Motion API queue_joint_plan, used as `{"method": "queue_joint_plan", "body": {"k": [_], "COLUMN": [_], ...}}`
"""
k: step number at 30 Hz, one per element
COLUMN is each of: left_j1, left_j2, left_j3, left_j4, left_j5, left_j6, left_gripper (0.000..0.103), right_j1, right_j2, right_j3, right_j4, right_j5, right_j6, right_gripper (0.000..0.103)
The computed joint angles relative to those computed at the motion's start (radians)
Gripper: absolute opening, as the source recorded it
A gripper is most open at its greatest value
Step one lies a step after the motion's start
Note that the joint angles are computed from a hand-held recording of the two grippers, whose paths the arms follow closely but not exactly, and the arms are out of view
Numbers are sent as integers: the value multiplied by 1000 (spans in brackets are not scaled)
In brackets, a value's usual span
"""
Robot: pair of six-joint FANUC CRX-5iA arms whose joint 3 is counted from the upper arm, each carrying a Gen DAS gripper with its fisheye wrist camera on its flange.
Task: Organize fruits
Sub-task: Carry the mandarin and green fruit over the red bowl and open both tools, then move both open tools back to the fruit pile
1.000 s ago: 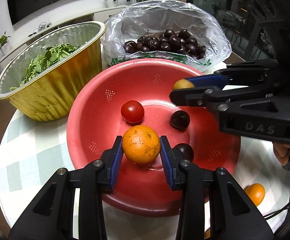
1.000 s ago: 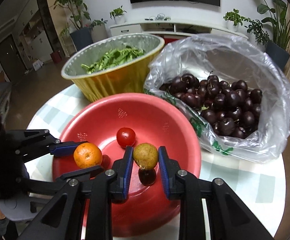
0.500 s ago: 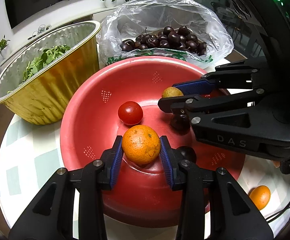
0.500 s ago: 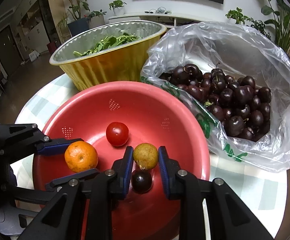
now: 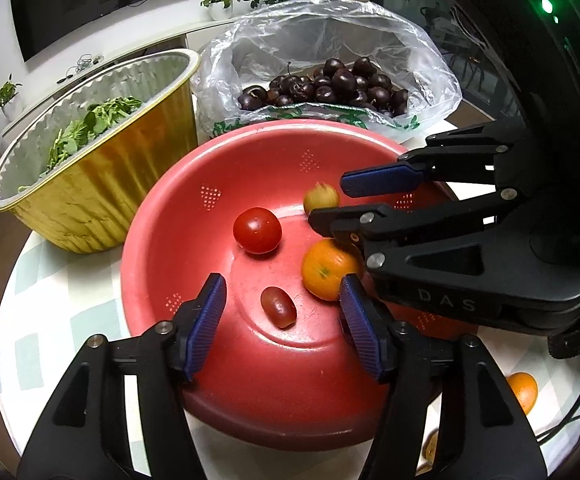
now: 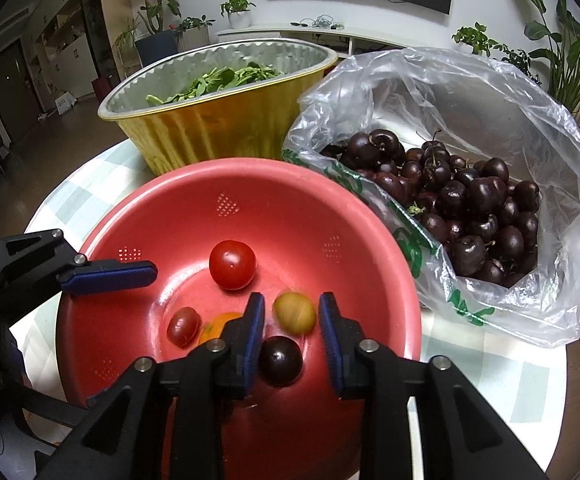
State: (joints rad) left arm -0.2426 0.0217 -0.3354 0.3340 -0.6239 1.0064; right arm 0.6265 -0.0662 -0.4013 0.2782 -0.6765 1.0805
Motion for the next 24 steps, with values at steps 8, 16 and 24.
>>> {"method": "queue_joint_plan", "body": {"k": [8,16,24], "left_j1": [30,58,65], "left_j2": [-97,-263,-440], "left_j3": [-75,-199,-333], "left_j4": [44,85,114], "left_j5": [14,7,-56], "left_j6": [-17,-30,-57], "left_gripper": [79,95,98], "right_j1": [8,30,131], "right_j2": [-60,-234,-496], "right_j3": [-45,-146,-306], "right_j4": [35,43,85], "right_j5": [16,20,-18], "right_j6": [-59,-142,-282], "right_gripper": [51,58,63]}}
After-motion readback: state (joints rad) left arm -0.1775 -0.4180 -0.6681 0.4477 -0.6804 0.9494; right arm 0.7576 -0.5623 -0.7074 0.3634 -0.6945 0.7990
